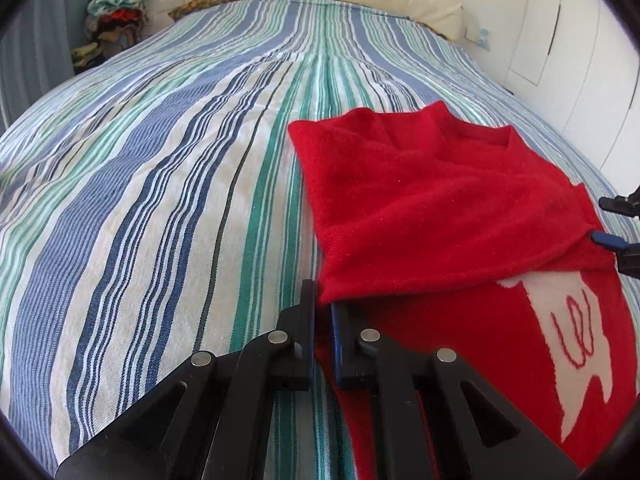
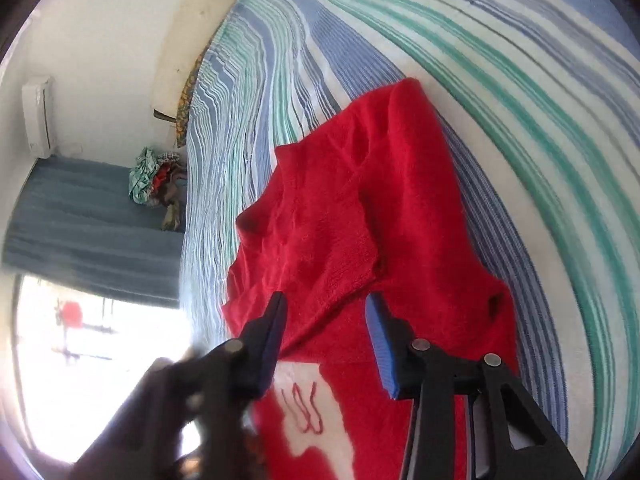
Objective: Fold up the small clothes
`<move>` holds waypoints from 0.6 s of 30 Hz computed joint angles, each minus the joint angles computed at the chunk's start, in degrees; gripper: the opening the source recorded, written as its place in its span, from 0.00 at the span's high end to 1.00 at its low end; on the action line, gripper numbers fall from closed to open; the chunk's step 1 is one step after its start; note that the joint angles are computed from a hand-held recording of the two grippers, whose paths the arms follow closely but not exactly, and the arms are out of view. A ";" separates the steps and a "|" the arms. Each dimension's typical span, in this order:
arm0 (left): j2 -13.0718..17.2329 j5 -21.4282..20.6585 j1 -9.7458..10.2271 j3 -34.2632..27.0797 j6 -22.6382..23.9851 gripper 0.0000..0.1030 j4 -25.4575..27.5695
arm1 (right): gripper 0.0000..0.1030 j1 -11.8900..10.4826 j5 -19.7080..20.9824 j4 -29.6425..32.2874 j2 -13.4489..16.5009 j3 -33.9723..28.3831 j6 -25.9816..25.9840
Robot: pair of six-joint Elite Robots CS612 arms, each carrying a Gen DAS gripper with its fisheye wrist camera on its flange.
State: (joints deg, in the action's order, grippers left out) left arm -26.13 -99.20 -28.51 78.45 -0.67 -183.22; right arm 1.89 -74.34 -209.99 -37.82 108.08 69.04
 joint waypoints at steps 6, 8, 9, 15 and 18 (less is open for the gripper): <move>0.23 -2.47 0.65 -0.29 -1.59 0.92 -0.02 | 0.96 2.55 -10.44 10.19 -0.34 -2.89 0.22; 0.46 -3.15 0.81 -0.48 -2.01 0.92 -0.29 | 0.96 4.06 -14.37 8.69 -1.54 -1.54 -1.31; 0.52 -3.33 0.85 -0.53 -2.18 0.92 -0.26 | 0.96 4.74 -15.72 9.18 -2.07 -0.95 -2.20; -0.39 -3.03 0.79 -0.01 -1.61 0.90 1.30 | 0.92 5.70 -17.91 14.55 -1.55 -0.95 -7.37; -2.51 -3.86 1.37 2.13 0.21 0.77 3.93 | 0.71 5.52 -15.99 11.78 -2.22 0.45 -8.14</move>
State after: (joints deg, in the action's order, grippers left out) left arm -28.64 -103.06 -27.15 80.58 -0.46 -179.29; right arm 7.41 -90.34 -198.21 -40.04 108.53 60.90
